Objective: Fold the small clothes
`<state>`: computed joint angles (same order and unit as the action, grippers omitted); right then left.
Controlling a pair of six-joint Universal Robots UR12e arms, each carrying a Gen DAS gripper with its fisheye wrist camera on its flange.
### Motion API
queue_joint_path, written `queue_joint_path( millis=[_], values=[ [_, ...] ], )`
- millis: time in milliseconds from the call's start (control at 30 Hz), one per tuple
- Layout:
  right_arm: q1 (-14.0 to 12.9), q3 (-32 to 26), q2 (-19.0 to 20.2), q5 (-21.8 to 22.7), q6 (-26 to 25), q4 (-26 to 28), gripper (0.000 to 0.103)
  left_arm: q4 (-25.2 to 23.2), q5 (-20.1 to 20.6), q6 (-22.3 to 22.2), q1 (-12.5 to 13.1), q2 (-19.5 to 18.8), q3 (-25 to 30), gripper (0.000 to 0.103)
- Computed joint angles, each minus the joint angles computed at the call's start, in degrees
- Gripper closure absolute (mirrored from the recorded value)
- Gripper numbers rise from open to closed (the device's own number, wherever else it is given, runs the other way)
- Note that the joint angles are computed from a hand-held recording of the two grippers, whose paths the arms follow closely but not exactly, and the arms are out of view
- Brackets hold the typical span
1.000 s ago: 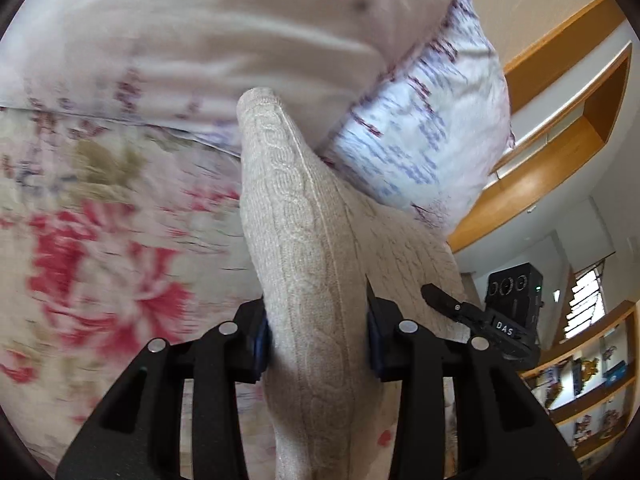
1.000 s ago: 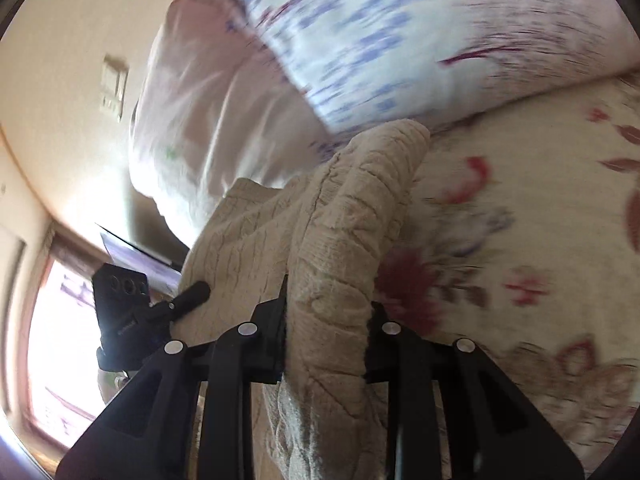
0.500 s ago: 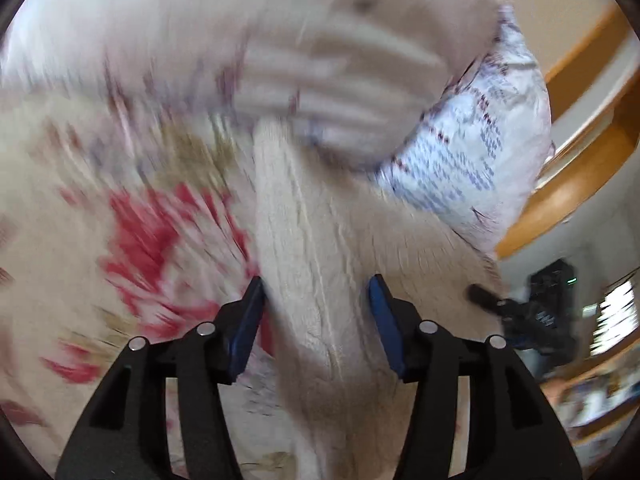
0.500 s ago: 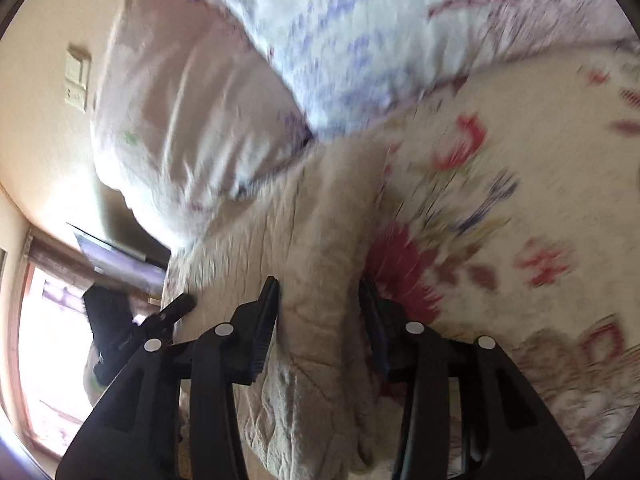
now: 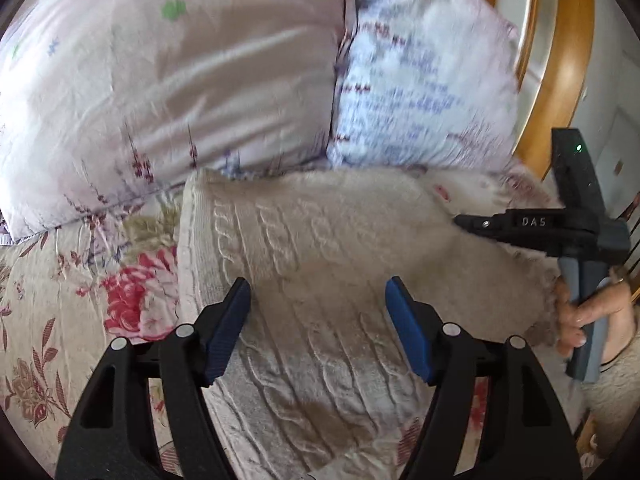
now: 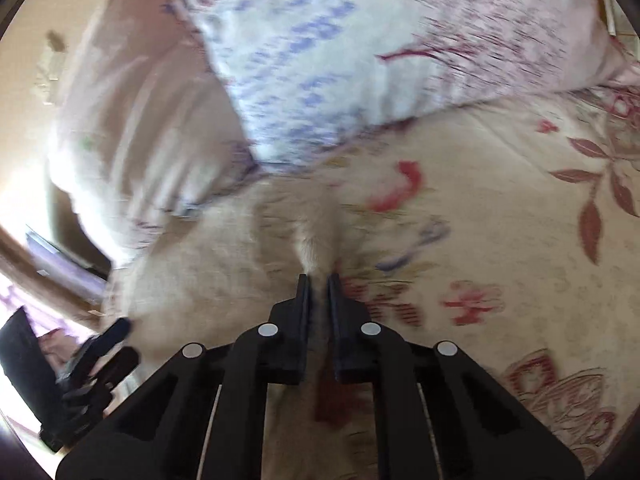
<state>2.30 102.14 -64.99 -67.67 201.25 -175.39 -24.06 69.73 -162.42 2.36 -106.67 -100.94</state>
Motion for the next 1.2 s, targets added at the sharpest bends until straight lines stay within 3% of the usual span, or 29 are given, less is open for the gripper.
queue_joint_path(
  millis=[33, 167, 333, 400, 433, 467, 667, 767, 833, 933, 1033, 1200],
  values=[
    [0.05, -0.03, 0.05, -1.93, 0.42, 1.54, 0.103, 0.64, 1.81, 0.33, -0.52, -0.21, -0.01, 0.033],
    [-0.47, 0.85, 0.31, -0.02, 1.36, -1.04, 0.103, 2.04, 4.81, 1.5, -1.44, -0.67, -0.1, 0.029],
    [0.24, 3.67, -1.38, -1.12, -1.24, -10.0, 0.097, 2.46, 4.8, 0.94, -1.31, -0.44, -0.31, 0.028],
    [0.87, 4.79, -2.06, 0.13, -4.5, -13.81, 0.081, 2.6, 4.74, 0.79, -1.14, -0.05, -0.61, 0.028],
    [1.3, 4.96, -2.35, 0.1, -5.88, -14.12, 0.061, 2.79, 4.95, 0.71, -1.16, 0.11, -0.74, 0.028],
    [1.86, 5.21, -2.67, -0.19, -7.96, -14.21, 0.052, 3.03, 5.22, 0.68, -1.18, 0.22, -0.86, 0.028],
    [3.89, 5.6, -3.32, -2.08, -17.91, -10.23, 0.055, 6.39, 10.03, 1.12, -1.66, 1.17, -2.68, 0.028],
    [5.15, 5.39, -3.83, -7.47, -21.79, -4.77, 0.058, 7.85, 13.36, 2.39, -1.64, 1.45, -3.93, 0.027],
    [5.83, 5.03, -3.56, -10.75, -23.01, -2.39, 0.057, 6.45, 13.16, 2.6, -1.04, 1.43, -4.13, 0.024],
    [5.26, 5.22, -3.39, -9.4, -20.92, -1.83, 0.057, 5.15, 12.49, 3.07, -0.54, 1.53, -4.54, 0.024],
    [5.27, 5.73, -3.49, -9.82, -20.53, -3.21, 0.056, 6.92, 13.49, 4.06, -0.74, 1.67, -5.31, 0.024],
    [5.95, 9.29, -5.14, -12.01, -21.12, -11.38, 0.056, 9.04, 12.99, 3.38, -0.01, 3.56, -7.62, 0.024]
  ],
)
